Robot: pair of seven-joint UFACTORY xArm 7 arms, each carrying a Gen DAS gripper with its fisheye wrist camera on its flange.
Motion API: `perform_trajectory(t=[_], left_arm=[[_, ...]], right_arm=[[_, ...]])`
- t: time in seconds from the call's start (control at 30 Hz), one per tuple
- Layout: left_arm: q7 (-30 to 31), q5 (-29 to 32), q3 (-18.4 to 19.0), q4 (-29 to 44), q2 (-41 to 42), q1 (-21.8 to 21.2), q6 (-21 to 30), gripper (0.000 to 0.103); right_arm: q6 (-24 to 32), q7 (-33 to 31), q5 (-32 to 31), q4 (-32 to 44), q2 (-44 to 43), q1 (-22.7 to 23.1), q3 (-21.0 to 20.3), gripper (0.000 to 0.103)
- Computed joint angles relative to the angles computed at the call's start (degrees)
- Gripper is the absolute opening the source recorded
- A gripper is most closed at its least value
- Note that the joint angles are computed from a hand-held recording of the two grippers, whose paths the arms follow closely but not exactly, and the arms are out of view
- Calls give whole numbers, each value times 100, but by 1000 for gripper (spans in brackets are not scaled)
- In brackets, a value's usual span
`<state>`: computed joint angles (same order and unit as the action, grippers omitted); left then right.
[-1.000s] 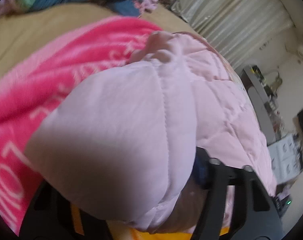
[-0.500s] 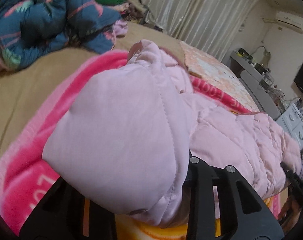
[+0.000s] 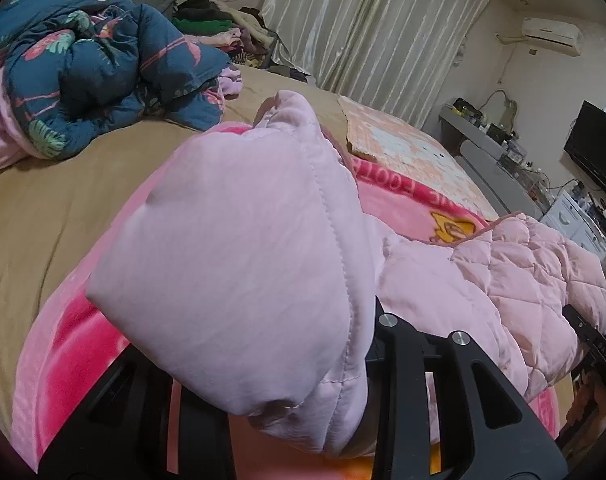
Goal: Fold large clothes
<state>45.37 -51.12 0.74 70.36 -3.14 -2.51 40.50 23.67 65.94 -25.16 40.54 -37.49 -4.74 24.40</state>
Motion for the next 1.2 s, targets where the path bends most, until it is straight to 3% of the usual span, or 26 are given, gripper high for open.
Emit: perform_trajectory(t=[0.4,0.73,1.0,1.2], left_arm=[[509,-76,418,-967,-848,26,277,25],[774,-64,675,-1458,-1269,-6,326,25],[942,19,827,-1842,-1461,36,314,27],[909,76,838,-2045,-1350,73,133,32]], right_arm=[[963,628,153,-185,-715,495,611,27],[1590,1047,153,-260,-969,880,889,27],[1837,1456,278,-487,-1121,1160,976,28],[1952,1982,671,-916,-1141,1496,769,34]])
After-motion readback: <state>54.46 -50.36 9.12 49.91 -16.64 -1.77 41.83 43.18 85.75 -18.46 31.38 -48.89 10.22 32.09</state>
